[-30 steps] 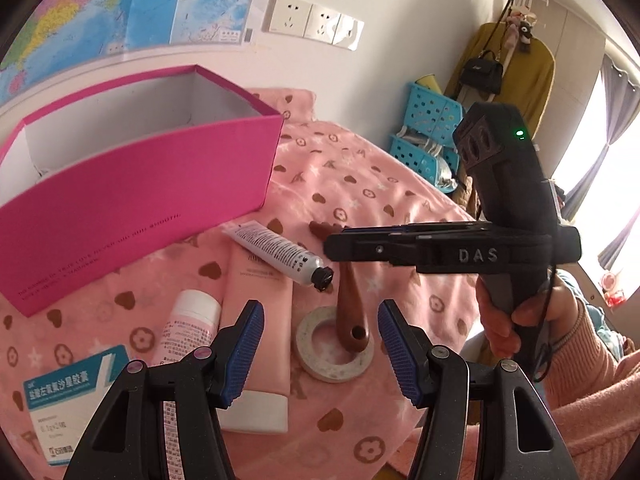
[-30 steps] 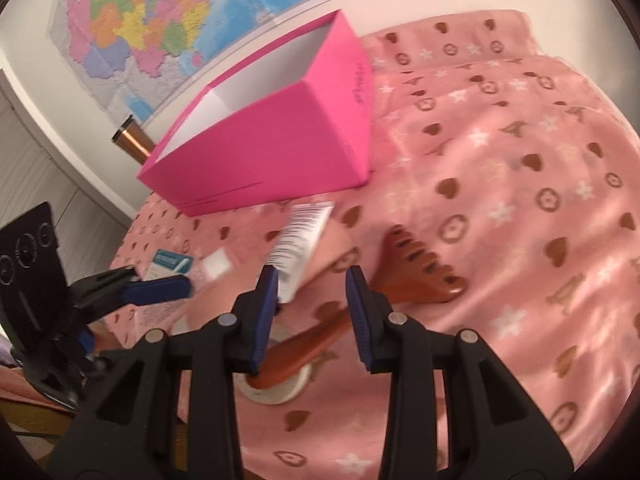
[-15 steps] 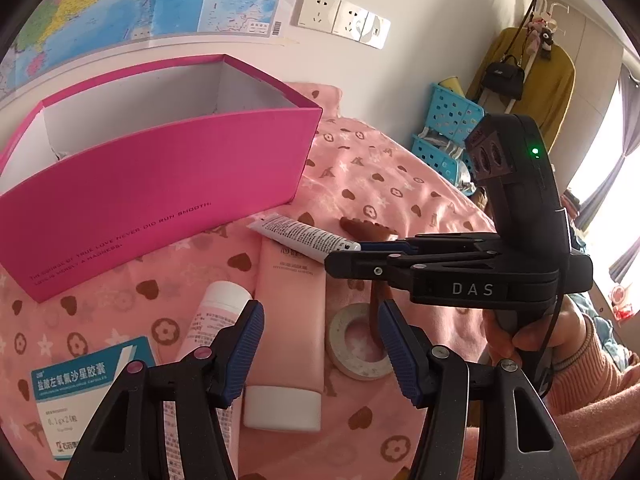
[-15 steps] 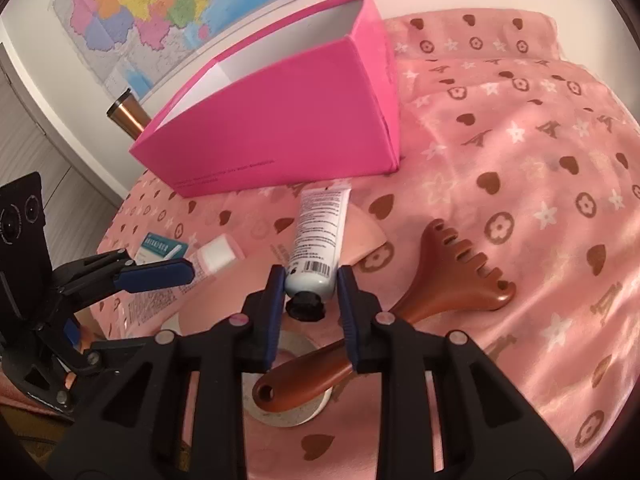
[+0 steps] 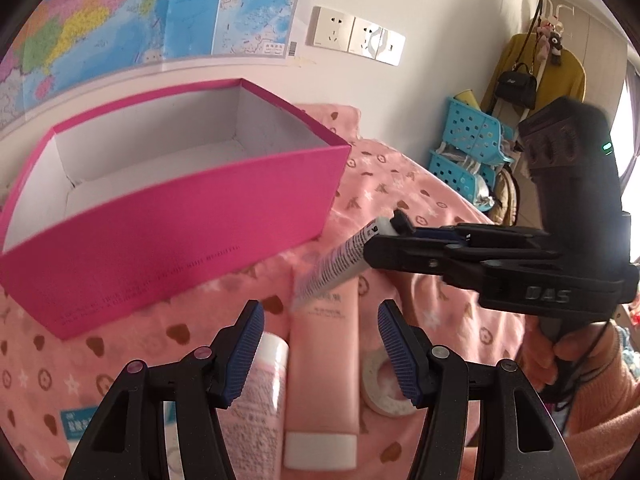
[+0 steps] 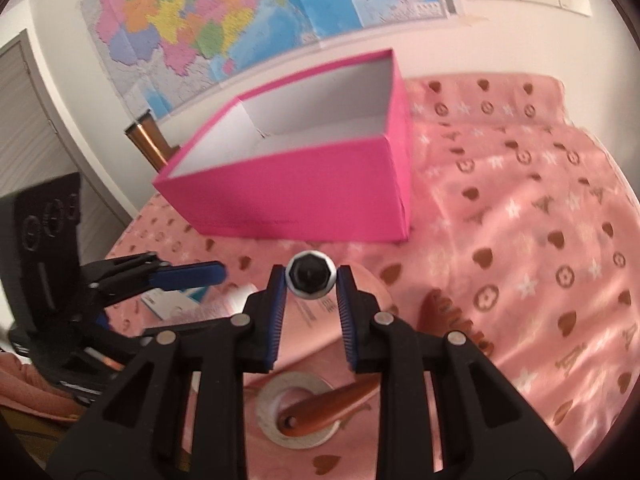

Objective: Organize rigid objects
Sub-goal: 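Carry the white tube into the magenta box and release it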

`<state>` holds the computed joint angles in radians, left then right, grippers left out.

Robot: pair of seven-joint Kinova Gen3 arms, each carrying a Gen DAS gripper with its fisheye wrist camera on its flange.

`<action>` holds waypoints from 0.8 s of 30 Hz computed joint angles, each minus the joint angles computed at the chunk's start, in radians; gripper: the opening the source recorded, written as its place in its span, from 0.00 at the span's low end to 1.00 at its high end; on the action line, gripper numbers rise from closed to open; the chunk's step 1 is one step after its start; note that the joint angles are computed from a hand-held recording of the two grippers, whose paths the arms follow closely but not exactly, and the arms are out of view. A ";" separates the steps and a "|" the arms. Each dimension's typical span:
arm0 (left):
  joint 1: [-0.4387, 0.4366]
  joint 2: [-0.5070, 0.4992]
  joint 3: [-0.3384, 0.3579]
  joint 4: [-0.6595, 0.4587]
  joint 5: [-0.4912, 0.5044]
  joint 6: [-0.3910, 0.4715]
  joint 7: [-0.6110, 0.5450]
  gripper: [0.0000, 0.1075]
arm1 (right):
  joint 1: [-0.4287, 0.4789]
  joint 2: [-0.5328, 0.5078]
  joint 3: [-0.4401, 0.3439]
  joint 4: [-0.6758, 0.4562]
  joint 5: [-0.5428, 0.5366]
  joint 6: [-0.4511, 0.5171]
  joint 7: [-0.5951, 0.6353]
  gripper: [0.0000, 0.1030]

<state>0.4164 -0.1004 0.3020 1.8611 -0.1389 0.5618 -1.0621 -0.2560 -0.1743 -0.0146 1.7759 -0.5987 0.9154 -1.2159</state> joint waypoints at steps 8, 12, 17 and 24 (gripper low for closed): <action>0.002 0.030 0.016 -0.040 -0.119 0.018 0.084 0.49 | -0.009 0.026 0.025 -0.048 -0.119 0.030 0.097 0.27; 0.003 0.035 0.022 -0.077 -0.210 0.051 0.142 0.41 | -0.002 0.049 0.020 -0.101 -0.162 0.034 0.145 0.27; -0.008 0.031 0.014 -0.124 -0.297 0.067 0.191 0.36 | 0.012 0.085 0.012 -0.171 -0.209 0.025 0.194 0.27; -0.024 0.057 -0.002 -0.200 -0.374 0.089 0.224 0.35 | 0.069 0.179 -0.003 -0.263 -0.333 0.028 0.264 0.27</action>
